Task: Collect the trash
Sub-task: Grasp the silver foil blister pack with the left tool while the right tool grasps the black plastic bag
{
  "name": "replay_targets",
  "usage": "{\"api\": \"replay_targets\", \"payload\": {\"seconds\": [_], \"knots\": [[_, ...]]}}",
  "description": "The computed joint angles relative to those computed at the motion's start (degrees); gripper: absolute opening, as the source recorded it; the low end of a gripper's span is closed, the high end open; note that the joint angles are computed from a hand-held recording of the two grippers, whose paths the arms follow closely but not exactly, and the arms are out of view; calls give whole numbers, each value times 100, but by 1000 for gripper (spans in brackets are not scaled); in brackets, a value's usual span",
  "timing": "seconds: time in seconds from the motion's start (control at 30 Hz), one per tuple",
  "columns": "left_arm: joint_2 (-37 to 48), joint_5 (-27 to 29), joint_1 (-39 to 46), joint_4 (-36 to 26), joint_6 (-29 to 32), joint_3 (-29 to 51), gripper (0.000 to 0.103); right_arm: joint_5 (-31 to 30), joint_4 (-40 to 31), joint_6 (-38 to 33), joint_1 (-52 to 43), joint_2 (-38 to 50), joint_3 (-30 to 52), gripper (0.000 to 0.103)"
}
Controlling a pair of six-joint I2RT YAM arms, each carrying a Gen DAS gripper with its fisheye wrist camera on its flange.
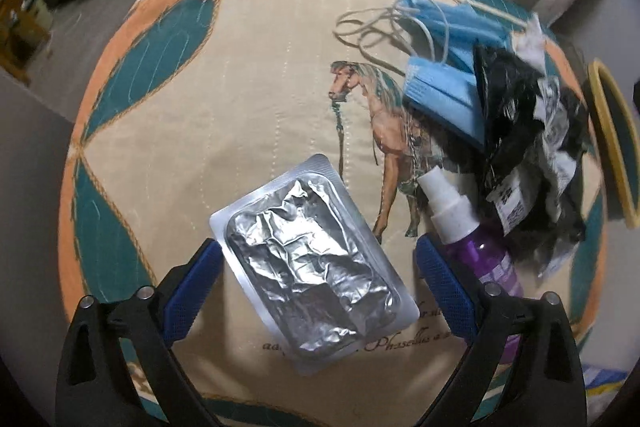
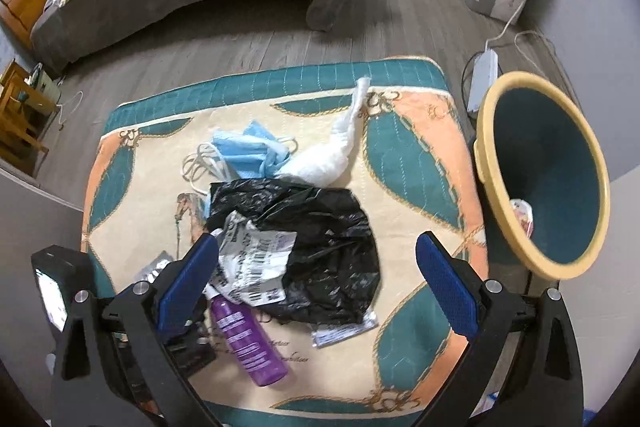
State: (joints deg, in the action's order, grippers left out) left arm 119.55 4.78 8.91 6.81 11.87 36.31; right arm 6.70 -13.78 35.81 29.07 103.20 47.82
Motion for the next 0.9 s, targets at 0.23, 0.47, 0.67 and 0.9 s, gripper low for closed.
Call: {"api": "replay_targets", "payload": {"seconds": [0.23,0.47,0.67,0.9], "knots": [[-131,-127,-187,214,266,-158,72,-34,-242,63,229,58,127,97],[-1320,193,117,-291,418,-224,69,82,-313,-19,328,-36,105,97],[-2626,544,229,-1093,906,-137,69,-33,-314,109,408,-39,71,97],[-3132,684,314,-1010,1162,-287,69,78,-414,-34,599,280,331,97]]}}
